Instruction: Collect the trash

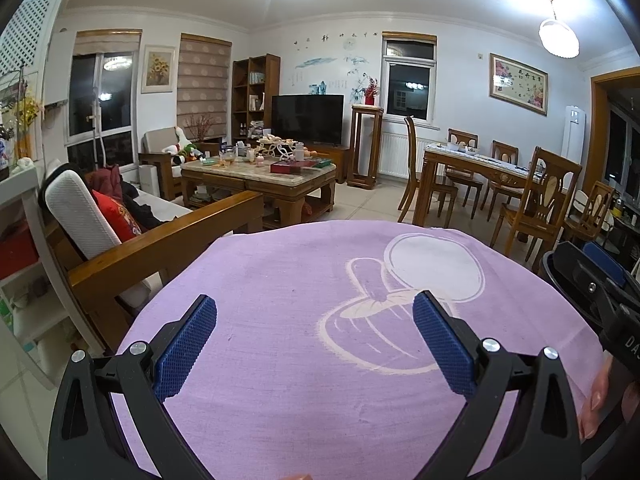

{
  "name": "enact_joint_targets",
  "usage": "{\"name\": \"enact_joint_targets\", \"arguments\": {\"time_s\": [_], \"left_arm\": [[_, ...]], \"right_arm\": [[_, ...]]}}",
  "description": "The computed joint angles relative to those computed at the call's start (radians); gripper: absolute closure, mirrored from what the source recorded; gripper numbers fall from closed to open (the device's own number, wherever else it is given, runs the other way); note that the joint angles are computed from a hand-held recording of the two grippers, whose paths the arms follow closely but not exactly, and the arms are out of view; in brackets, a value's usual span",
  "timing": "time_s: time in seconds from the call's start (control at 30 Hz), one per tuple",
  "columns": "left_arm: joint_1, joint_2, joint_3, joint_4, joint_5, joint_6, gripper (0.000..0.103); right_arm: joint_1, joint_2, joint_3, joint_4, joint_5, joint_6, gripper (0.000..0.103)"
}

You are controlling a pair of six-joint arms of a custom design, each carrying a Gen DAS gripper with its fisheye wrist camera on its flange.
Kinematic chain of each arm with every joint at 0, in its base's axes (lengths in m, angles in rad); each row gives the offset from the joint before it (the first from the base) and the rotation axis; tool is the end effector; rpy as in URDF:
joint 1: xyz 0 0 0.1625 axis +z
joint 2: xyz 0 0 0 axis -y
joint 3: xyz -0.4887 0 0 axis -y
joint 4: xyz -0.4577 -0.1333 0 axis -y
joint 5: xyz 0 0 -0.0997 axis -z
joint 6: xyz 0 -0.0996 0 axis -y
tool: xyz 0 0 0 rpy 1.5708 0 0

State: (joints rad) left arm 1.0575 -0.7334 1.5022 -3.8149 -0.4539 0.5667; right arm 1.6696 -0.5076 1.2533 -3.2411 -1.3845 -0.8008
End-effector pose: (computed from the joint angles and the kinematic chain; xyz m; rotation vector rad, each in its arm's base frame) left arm -0.1717 -0.7584 0.2665 0.0429 1.8192 -1.4112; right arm 0.2399 -0.8821 0.1102 1.2748 -2.3540 1.3372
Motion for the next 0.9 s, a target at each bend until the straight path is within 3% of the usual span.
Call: {"name": "enact_joint_targets", "arguments": {"time_s": [0.9], "left_arm": [[0.002,0.000,-0.002,-0.001,0.001,0.008,0.005]], "right_arm": [[0.003,-0.002,0.002,-0.001,-0.003,0.002,0.005]]}}
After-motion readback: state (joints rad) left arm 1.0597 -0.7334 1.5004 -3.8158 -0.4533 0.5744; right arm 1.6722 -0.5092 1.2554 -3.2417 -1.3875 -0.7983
